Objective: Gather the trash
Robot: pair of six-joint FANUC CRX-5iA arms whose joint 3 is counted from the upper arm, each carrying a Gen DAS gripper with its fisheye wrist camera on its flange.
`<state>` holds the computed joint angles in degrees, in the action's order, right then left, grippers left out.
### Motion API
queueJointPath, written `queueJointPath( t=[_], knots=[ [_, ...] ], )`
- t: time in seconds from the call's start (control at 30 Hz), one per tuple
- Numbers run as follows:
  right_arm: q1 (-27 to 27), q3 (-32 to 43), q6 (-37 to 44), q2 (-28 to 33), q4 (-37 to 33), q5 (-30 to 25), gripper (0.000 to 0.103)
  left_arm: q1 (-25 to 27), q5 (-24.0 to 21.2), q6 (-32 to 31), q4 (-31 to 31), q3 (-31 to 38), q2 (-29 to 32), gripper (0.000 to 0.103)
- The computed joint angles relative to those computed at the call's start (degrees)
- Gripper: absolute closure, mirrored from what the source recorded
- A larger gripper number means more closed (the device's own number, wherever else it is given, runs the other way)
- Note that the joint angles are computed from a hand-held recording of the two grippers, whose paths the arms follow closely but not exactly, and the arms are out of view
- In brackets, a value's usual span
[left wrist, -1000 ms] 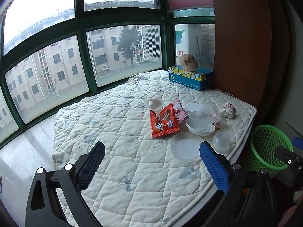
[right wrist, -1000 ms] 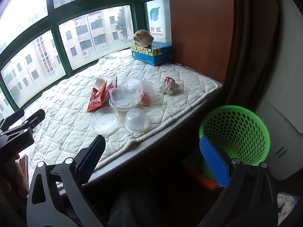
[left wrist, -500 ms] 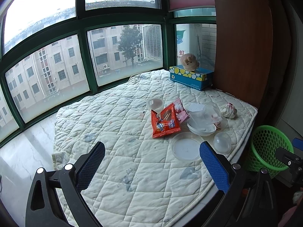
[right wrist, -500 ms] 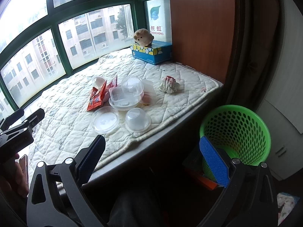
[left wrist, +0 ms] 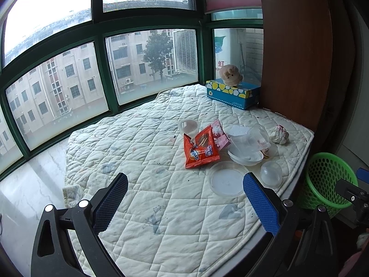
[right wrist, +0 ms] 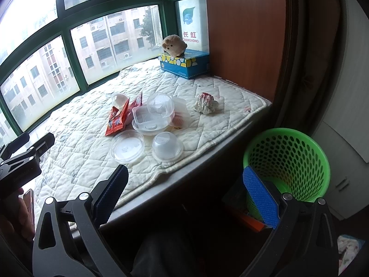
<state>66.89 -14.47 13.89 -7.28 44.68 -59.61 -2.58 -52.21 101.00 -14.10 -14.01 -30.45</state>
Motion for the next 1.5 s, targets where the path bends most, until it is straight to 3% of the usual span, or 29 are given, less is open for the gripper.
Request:
queueJointPath(
  t=[0.93, 1.23, 1.5],
  knots=[
    [-3.17, 2.31, 2.72, 2.28, -1.09, 2.73, 0.004, 0.61, 0.62, 0.35, 0.45, 2.03, 3.55, 0.006],
    [-6.62, 4.44, 6.14, 4.28, -3.63, 6.13, 0.004, 3.29, 0.94, -1.09, 2.19, 3.54, 6.19, 0.006],
    [-10.28, 9.01, 13.71, 7.78, -10.71, 11.81, 0.006, 6.2, 0.99, -2.68, 4.42, 4.1, 8.23, 0.006]
  ],
)
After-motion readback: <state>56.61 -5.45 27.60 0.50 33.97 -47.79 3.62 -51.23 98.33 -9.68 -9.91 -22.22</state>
